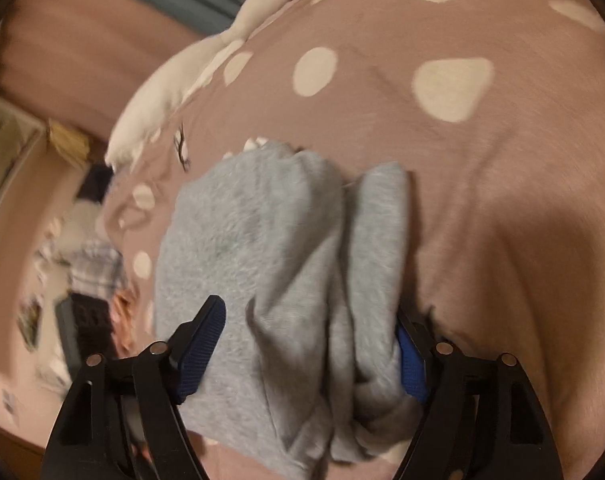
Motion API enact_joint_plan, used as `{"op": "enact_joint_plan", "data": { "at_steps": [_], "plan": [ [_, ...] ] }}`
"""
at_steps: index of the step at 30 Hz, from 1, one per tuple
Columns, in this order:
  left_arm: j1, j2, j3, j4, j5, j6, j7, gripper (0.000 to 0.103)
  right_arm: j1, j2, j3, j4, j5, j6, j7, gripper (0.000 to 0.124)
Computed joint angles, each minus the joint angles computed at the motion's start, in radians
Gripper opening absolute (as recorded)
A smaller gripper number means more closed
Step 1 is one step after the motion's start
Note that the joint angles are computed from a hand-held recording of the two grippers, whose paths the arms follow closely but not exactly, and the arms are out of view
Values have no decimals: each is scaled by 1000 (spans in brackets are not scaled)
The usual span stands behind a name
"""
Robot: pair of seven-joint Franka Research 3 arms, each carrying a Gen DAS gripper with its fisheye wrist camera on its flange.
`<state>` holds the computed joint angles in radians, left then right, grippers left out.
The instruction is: Fold small clothes
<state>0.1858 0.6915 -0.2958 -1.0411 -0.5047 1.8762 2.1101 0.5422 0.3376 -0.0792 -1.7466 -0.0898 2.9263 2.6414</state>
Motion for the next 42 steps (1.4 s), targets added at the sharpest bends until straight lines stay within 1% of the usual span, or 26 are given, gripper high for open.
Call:
{"op": "enact_joint_plan", "data": {
  "at_steps": [4, 6, 8, 13, 17, 18, 25, 27, 31, 35, 38, 42],
  "plan": [
    [-22, 11, 4, 13, 20, 30, -15, 95, 27, 39, -30, 75, -72, -92, 6, 78],
    [-21, 1, 1, -7, 20, 55, -8, 95, 34, 48, -38, 95, -109, -120, 15, 74],
    [-22, -15, 2, -35, 24, 84, 5, 93, 26, 52, -31, 103, -125, -133, 11, 69],
    [-29, -35, 6, -66, 40, 121, 17, 88, 22, 46, -25, 98, -165, -140, 8, 61],
    [-22, -51, 4, -92, 30, 152, 28, 80, 21, 63, -21, 120, -180, -135, 3, 48],
    [-19, -59, 3, -104, 28, 161, 39, 77, 27, 66, -27, 127, -190, -141, 8, 47],
    [-20, -120, 4, -194, 18, 234, 102, 68, 48, 78, -43, 157, -248, -163, 33, 38],
    [-18, -131, 4, -208, 9, 243, 115, 64, 54, 80, -48, 165, -266, -167, 41, 37],
    [-18, -127, 7, -198, 2, 235, 119, 62, 62, 90, -50, 190, -293, -187, 52, 35],
    [-17, -121, 7, -189, -4, 233, 124, 58, 72, 94, -55, 205, -330, -192, 69, 34],
    [-8, -129, 1, -200, -21, 240, 142, 50, 77, 93, -58, 206, -354, -176, 76, 33],
    [9, -146, -10, -219, -62, 249, 190, 42, 107, 93, -88, 211, -427, -128, 109, 31]
  ]
}}
